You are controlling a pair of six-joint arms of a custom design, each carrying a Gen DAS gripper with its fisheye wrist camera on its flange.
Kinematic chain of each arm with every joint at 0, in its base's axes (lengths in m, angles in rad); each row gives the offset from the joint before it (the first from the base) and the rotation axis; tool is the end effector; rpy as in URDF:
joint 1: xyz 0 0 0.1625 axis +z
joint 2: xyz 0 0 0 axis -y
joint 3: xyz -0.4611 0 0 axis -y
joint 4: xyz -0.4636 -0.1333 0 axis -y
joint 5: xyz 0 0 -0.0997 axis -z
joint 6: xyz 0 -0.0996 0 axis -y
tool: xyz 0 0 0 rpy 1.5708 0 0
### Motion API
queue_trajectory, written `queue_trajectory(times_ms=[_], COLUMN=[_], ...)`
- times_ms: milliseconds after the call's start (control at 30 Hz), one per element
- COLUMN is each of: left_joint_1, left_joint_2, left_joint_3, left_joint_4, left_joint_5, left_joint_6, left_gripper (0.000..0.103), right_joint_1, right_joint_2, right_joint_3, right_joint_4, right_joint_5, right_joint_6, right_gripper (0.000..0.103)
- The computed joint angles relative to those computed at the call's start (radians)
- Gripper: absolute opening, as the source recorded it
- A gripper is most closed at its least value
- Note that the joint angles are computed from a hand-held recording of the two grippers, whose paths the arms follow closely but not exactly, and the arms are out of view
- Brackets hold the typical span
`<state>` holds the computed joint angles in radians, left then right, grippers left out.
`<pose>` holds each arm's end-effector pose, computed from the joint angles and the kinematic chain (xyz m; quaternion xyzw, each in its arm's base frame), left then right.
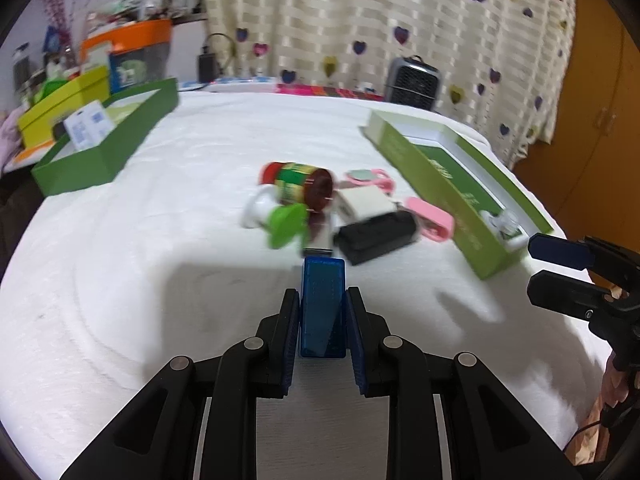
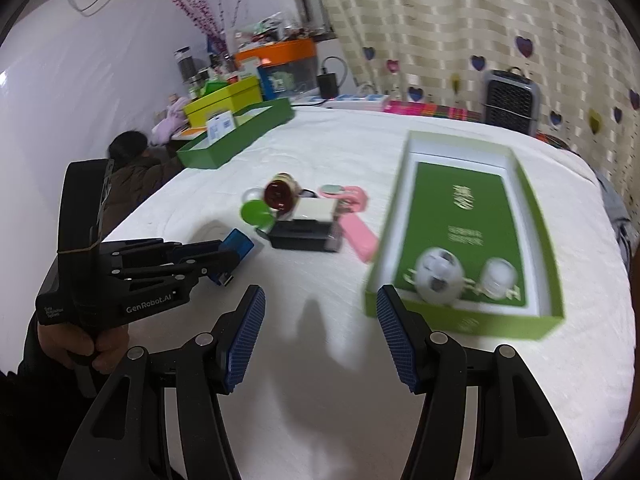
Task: Organize rigid objects
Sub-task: 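Carry the blue USB stick with the left gripper while the right gripper grasps the brown spice jar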
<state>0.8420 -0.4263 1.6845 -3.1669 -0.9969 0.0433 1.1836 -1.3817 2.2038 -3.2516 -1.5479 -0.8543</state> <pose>-0.3159 -0.6352 -0.1338 0.3119 0.8938 -0.2457 0.2086 -0.0794 -0.5538 0.2862 0.2151 -0.8834 0.3447 0.2336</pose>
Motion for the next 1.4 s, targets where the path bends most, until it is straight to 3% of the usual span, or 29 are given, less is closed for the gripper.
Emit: queue_trajectory(times_ms=[733, 1267, 1400], left_joint_1=[0.028, 0.064, 0.070], left_joint_2=[0.002, -0.024, -0.026], left_joint_3=[-0.017, -0.023, -0.029], left_joint_4=[-0.015, 0.000, 0.012], left_joint_5=[0.125, 0.086, 0.067], left_joint_6=[0.003, -0.041, -0.052], left_gripper=[0.022, 0.022, 0.022], right_joint_1=[0.099, 0.172, 0.194], right_joint_2=[0.166, 0.274, 0.320], right_joint_3=[-0.150, -0.266, -0.312], right_joint_4=[0.059, 0.021, 0.023], right_joint_5=[-0.114, -0.182, -0.220], right_joint_6=[-0.032, -0.006, -0.014], right_gripper=[0.059, 0.057, 0.046])
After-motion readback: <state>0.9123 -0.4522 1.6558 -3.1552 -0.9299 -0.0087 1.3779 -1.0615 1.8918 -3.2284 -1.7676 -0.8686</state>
